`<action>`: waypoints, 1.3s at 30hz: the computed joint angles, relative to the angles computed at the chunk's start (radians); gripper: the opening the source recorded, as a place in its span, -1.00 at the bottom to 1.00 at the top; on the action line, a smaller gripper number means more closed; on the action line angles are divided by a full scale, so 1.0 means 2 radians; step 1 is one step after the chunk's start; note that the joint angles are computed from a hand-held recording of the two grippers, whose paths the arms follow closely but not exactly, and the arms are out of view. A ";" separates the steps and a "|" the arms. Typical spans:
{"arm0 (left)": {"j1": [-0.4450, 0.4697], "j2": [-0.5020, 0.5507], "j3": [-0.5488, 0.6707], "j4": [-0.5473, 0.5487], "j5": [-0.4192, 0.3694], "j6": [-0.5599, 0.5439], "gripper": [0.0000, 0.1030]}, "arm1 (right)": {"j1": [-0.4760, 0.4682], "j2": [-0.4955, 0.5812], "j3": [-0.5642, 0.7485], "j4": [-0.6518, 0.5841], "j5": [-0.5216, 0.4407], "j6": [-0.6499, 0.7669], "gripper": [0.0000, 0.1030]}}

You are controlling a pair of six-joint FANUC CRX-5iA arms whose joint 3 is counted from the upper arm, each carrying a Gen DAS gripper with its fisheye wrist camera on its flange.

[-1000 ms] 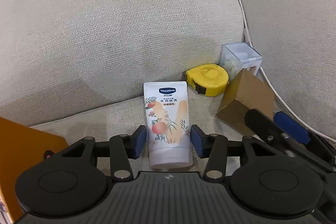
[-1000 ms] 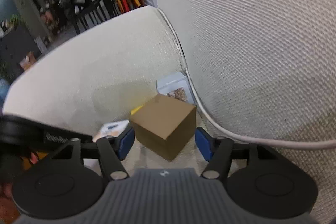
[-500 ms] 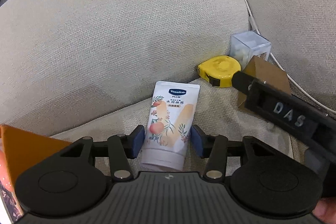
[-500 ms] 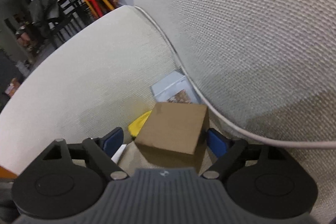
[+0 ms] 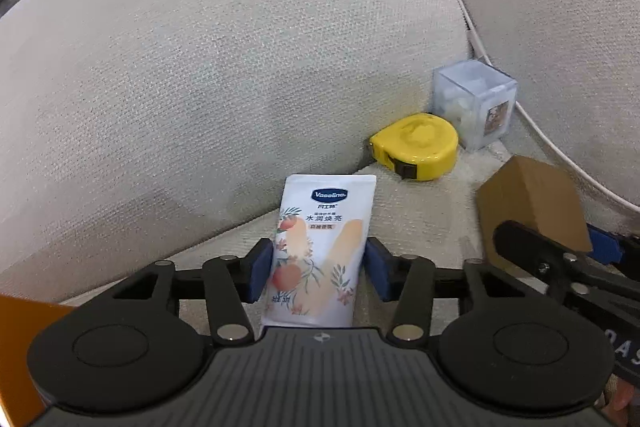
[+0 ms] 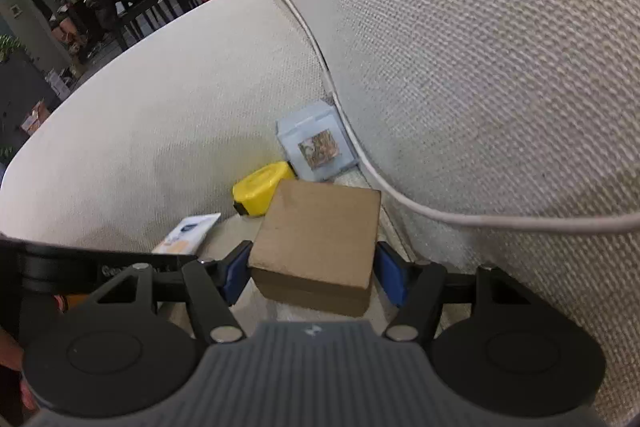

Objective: Organize rigid objects
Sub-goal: 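Grasp the Vaseline tube with the left tool while the right grasps the brown box, then lower the Vaseline tube and brown box into the orange box and release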

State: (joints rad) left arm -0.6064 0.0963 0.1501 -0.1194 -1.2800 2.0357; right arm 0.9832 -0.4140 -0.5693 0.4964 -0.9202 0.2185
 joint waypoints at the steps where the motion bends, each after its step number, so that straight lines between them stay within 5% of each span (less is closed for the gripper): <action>1: 0.003 -0.002 -0.004 0.004 0.003 -0.001 0.09 | 0.000 0.003 0.002 0.000 0.001 0.001 0.27; 14: -0.026 -0.093 -0.055 -0.005 0.039 0.053 0.06 | 0.007 -0.018 -0.009 0.008 0.012 -0.003 0.23; 29: -0.079 -0.211 -0.090 -0.046 0.071 0.139 0.05 | 0.129 -0.107 0.007 0.037 -0.045 -0.024 0.19; 35: -0.121 -0.264 -0.073 -0.123 0.022 0.197 0.05 | 0.188 -0.102 0.035 0.091 -0.054 -0.019 0.19; 39: -0.127 -0.300 -0.078 -0.153 -0.026 0.217 0.05 | 0.216 -0.078 0.062 0.089 -0.031 0.049 0.19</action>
